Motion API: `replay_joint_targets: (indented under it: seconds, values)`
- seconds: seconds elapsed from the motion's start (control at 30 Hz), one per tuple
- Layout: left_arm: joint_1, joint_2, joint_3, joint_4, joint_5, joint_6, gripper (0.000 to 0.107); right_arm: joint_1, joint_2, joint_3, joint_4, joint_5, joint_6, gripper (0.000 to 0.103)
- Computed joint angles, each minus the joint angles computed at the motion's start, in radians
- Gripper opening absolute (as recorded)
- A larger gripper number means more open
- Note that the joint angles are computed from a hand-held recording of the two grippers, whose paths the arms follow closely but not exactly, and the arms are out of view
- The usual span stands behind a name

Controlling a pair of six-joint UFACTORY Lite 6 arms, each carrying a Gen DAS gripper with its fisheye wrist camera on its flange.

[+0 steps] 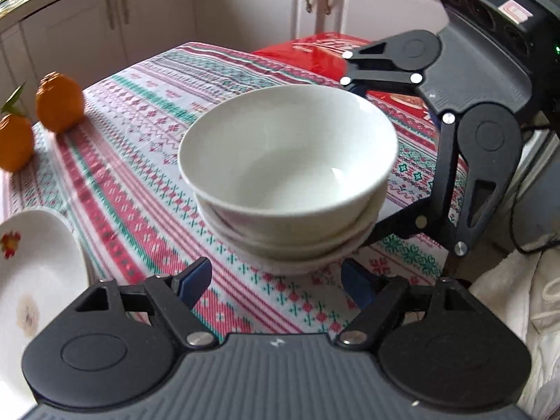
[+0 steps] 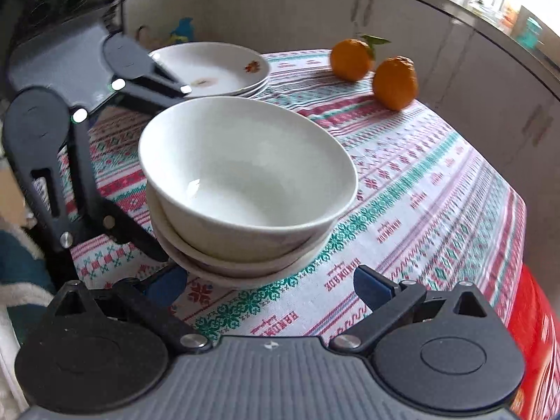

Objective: Organize plates and bowls
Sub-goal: 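Grip the stacked bowls from opposite sides with both tools, then lift the stacked bowls with both tools and carry them over the decal plates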

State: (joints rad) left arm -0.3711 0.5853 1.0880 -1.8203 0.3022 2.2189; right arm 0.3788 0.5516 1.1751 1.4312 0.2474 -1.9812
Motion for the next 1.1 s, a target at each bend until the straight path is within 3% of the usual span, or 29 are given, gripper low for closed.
replay_joint_targets:
  seconds: [0.2,0.43,1.1]
  values:
    - [0.017,0.057,0.099,0.28,0.041,-0.21,0.08,-0.017,0.065,0.109,-0.296,0.084,0.199,0.1]
    - [0.033,0.081,0.157,0.434,0.102,-0.302,0.077,-0.044,0.107,0.197,-0.456,0.208,0.297,0.085]
    - [0.04,0.14,0.267,0.619,0.146,-0.43,0.078,-0.039,0.153,0.289,-0.6,0.266,0.437,0.083]
